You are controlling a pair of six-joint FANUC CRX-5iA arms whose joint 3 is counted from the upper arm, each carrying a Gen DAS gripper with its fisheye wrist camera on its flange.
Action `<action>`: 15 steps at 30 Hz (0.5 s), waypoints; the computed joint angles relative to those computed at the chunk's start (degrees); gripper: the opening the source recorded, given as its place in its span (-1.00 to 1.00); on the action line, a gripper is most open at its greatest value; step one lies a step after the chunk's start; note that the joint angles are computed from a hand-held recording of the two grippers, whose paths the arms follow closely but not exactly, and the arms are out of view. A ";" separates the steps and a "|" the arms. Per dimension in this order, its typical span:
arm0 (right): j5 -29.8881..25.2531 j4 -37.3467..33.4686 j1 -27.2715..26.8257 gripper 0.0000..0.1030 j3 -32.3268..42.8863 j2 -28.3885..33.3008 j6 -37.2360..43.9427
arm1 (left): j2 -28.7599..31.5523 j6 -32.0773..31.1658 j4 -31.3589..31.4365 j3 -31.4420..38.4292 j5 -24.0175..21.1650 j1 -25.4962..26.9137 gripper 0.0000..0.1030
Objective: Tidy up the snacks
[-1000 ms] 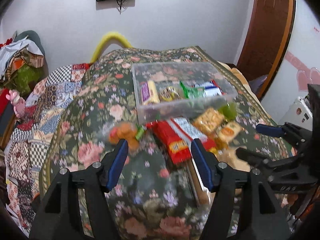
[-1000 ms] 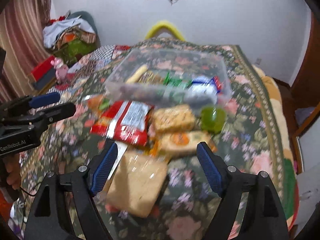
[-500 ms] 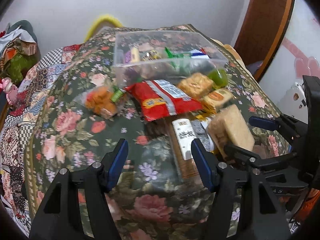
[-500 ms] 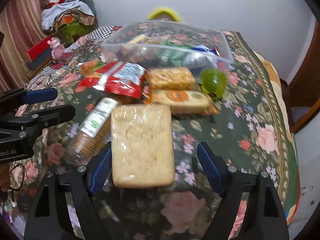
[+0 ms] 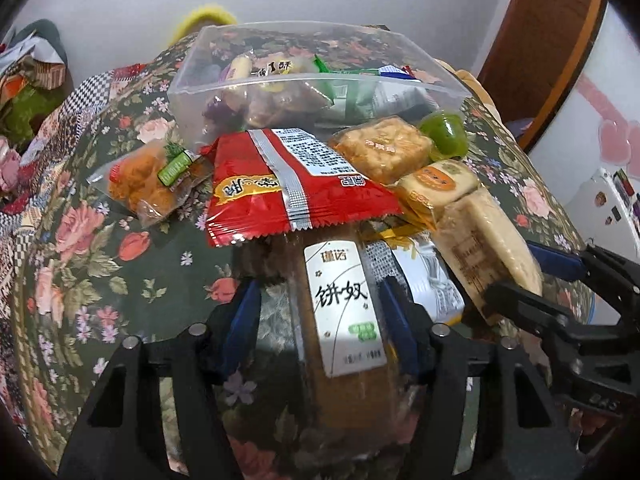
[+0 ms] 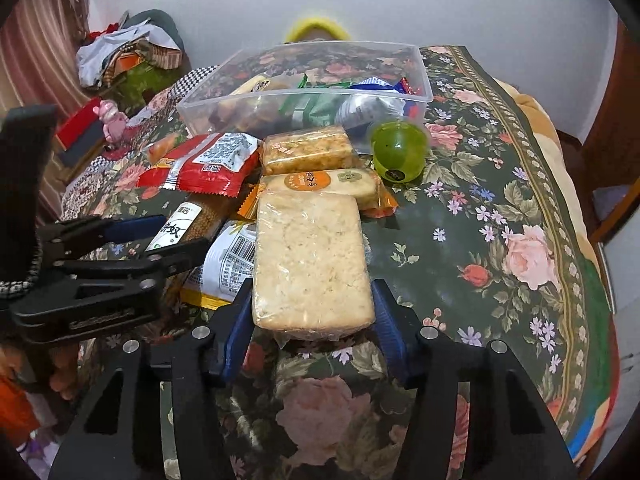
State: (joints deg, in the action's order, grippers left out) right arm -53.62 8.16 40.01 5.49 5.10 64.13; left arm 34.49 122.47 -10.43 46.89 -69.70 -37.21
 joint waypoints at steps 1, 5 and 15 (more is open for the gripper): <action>0.19 0.05 0.03 0.01 -0.19 -0.16 -0.24 | -0.14 0.08 0.30 -0.49 0.67 0.11 0.05; 0.26 -0.08 -0.19 0.01 -0.21 -0.31 -0.30 | -0.65 -0.91 1.57 -1.85 2.26 0.47 -0.25; 0.42 0.98 -0.14 -0.01 -0.85 -1.91 -1.86 | -4.37 -3.64 1.75 -5.88 2.69 -0.45 -0.26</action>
State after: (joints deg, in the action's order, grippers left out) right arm -53.21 9.14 39.87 4.64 3.19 62.27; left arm 30.12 118.82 -8.68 41.01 -67.01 -37.66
